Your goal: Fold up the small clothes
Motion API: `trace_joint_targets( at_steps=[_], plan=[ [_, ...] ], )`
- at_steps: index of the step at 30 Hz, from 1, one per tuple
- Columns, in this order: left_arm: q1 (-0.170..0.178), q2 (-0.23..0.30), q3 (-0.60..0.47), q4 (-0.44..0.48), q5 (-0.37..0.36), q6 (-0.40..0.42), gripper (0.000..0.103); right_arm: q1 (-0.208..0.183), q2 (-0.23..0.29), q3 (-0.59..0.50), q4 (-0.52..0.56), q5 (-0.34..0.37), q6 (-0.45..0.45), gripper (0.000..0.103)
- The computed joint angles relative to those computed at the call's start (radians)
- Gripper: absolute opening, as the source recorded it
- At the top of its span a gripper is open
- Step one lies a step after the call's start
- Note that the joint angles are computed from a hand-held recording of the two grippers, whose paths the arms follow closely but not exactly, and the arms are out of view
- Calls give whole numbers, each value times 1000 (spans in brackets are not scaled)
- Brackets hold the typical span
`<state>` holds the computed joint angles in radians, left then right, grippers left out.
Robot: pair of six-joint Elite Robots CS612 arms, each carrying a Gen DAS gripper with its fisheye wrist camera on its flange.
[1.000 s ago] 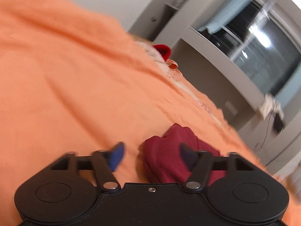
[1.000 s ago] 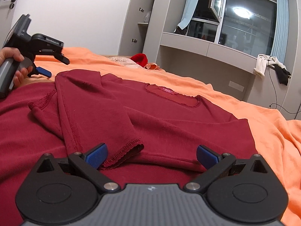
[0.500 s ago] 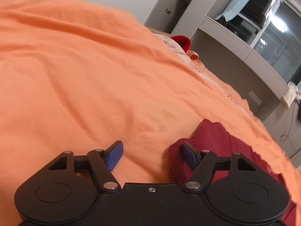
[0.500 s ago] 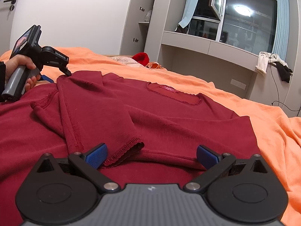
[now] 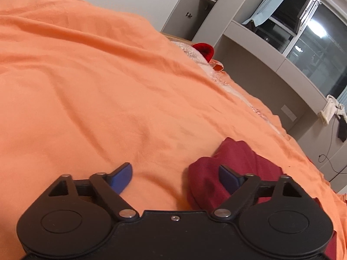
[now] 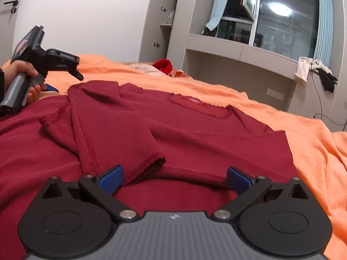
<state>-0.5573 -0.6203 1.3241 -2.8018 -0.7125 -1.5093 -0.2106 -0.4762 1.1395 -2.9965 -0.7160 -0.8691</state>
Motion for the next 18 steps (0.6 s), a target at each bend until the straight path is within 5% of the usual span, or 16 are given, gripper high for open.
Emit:
trace_joint_targets(
  at_steps=[9,18],
  plan=[
    [-50,-37,40,-1,37,116,102,-31,-30,80,-89,5,-4,103],
    [-114,-41,91,-190,113,232,102,-65,-65,168,-164,0,23,103]
  ],
)
